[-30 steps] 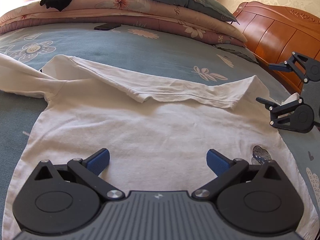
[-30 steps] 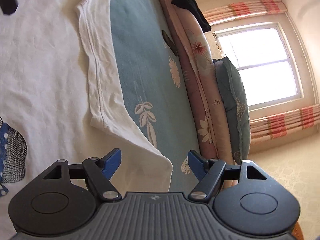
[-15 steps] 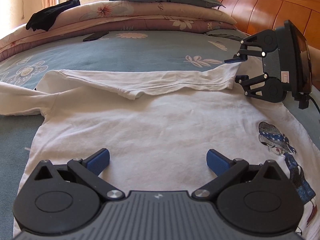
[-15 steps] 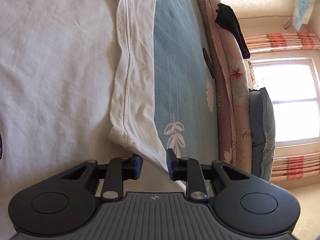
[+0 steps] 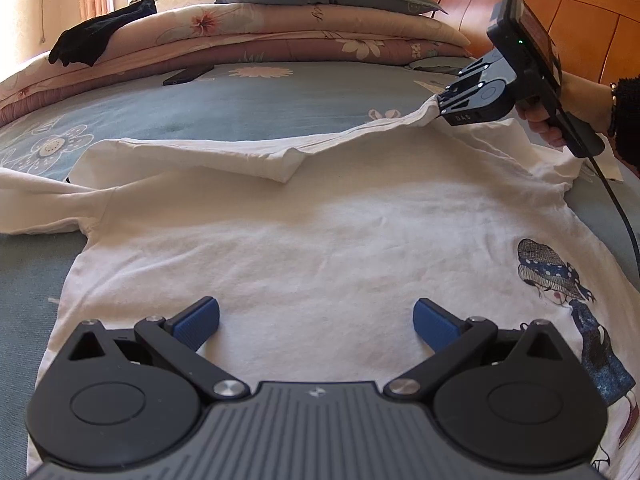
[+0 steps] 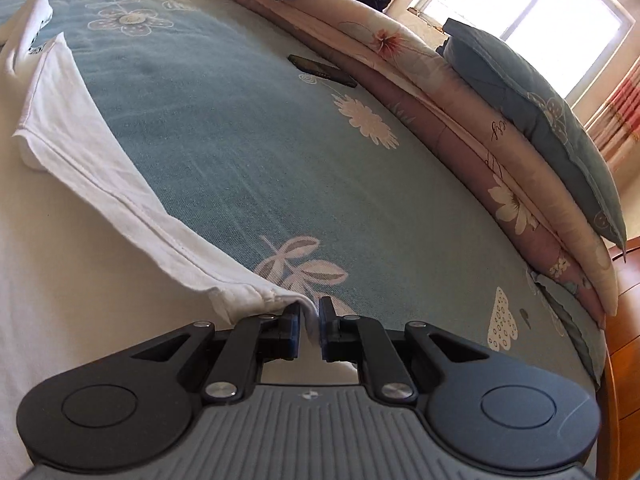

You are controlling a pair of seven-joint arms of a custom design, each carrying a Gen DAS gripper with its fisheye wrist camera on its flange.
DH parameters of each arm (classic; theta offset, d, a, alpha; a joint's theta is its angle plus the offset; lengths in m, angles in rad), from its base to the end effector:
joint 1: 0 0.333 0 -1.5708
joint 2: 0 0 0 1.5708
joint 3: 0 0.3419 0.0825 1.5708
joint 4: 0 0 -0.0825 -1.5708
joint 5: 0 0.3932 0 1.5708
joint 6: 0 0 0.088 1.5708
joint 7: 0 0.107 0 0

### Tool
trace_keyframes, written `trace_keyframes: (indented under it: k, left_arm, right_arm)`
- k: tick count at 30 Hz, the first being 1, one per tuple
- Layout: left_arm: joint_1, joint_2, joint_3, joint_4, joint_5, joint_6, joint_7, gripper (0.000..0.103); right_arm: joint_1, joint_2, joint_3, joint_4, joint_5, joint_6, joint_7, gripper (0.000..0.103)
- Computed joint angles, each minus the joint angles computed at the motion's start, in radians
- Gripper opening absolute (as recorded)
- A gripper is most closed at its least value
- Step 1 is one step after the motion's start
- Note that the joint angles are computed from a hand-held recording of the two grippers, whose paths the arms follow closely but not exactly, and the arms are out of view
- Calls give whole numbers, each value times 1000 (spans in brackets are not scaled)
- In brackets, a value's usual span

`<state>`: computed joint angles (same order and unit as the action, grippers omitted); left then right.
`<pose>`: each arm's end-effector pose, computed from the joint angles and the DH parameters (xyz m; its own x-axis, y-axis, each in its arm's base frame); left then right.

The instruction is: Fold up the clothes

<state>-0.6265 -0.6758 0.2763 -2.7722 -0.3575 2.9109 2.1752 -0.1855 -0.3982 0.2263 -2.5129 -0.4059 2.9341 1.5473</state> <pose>0.3611 -0.1013 0.4995 -0.5979 -0.8007 0.0368 -0.5486 0.3754 -0.7471 0.4589 0.0532 0.5269 0.2432 -0.8699 0.4291 -0.6314 -0.4778 -0.6108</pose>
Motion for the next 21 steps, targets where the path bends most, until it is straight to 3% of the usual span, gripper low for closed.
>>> trace_keyframes:
  k: [6, 9, 11, 14, 21]
  left_arm:
    - [-6, -3, 11, 4, -14, -12, 9, 102]
    - [-3, -3, 7, 4, -19, -13, 11, 102]
    - [-1, -3, 4, 4, -21, -13, 12, 102]
    - [2, -3, 1, 4, -23, -13, 12, 102]
    - [10, -2, -8, 6, -23, -17, 7, 102]
  right_arm:
    - [60, 73, -110, 45, 212, 30, 57, 13]
    - [-46, 85, -33, 59, 146, 40, 182, 16]
    - [-51, 80, -32, 56, 124, 46, 211, 19]
    - [-8, 59, -59, 40, 144, 59, 193, 24]
    - [210, 15, -121, 55, 293, 32, -24, 43]
